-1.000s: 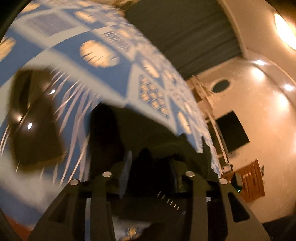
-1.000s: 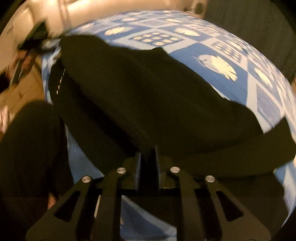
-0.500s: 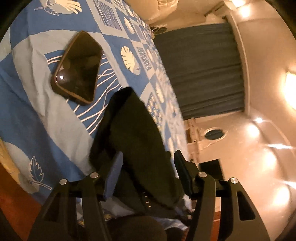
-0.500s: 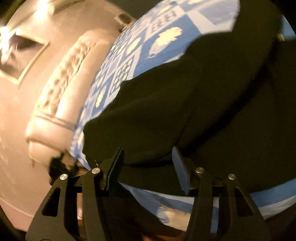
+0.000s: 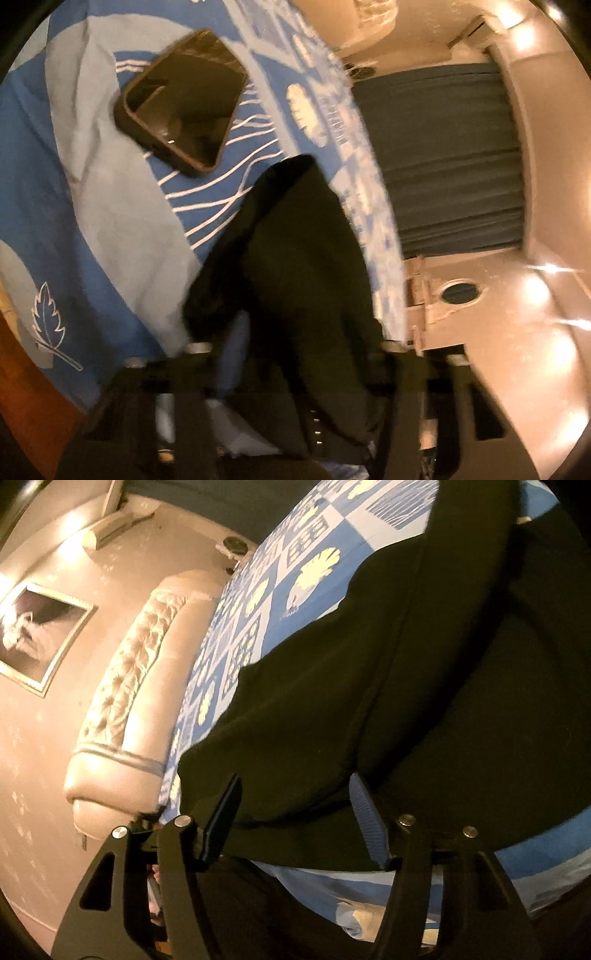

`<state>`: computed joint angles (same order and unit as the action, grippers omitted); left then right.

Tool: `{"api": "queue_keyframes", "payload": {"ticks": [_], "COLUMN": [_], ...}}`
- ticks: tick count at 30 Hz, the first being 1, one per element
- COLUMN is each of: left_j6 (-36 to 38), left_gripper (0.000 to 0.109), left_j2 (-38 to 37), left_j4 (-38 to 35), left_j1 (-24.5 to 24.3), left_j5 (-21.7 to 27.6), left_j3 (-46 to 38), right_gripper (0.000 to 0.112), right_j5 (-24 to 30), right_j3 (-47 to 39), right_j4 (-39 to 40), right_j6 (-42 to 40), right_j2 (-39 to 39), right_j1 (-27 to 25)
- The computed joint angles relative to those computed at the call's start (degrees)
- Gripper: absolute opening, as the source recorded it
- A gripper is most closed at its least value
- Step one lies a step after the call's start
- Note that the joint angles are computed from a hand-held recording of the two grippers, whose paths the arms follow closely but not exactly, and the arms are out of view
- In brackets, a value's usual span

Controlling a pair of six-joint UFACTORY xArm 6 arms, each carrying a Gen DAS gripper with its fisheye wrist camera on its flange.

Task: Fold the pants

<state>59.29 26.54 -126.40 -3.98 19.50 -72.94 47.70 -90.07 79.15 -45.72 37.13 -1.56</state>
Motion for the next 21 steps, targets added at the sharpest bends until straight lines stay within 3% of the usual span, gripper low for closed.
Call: {"api": "queue_keyframes", "payload": {"ticks": [1, 3, 8, 12, 14, 15, 16, 18, 21], "left_j6": [-3.1, -3.5, -1.7, -4.6, -7.4, -7.6, -7.1, -3.1, 2.4], "left_gripper": [0.018, 0.014, 0.013, 0.013, 0.013, 0.013, 0.012, 0.01, 0.009], "left_j2": [0.2, 0.6, 0.3, 1.2, 2.0, 2.2, 2.0, 0.0, -1.4], "left_j4": [2.9, 1.5, -0.8, 0.5, 3.3, 3.6, 3.4, -1.0, -7.0], "left_j1": [-0.3, -0.1, -1.2, -1.7, -2.1, -2.2, -2.5, -2.6, -2.5], "left_j5": [-1.0, -0.7, -4.1, -5.6, -6.9, -7.5, -8.2, -8.4, -8.5], "left_j3": [0.0, 0.0, -0.6, -2.0, -3.3, -3.7, -3.7, -1.9, -1.0], "right_gripper": [0.064, 0.068, 0.068, 0.067, 0.052, 0.032, 0.023, 0.015, 0.012], "right_j5": [-1.1, -4.5, -4.8, -9.4, -11.5, -12.4, -12.9, -12.8, -12.9], "right_j3": [0.6, 1.5, -1.1, -3.7, -5.4, -6.5, -7.1, -6.9, -3.8], "right_j4": [0.7, 1.8, 2.2, -0.8, -4.4, -6.5, -7.4, -7.1, -3.7], "right_j6": [-0.1, 0.0, 3.0, 5.1, 7.6, 9.1, 10.3, 10.5, 6.6], "right_j2": [-0.4, -0.9, 1.4, 2.8, 3.8, 4.7, 5.1, 5.1, 2.5], "right_j1": [0.0, -0.2, -1.1, 0.3, 1.1, 1.4, 1.7, 1.4, 1.0]}}
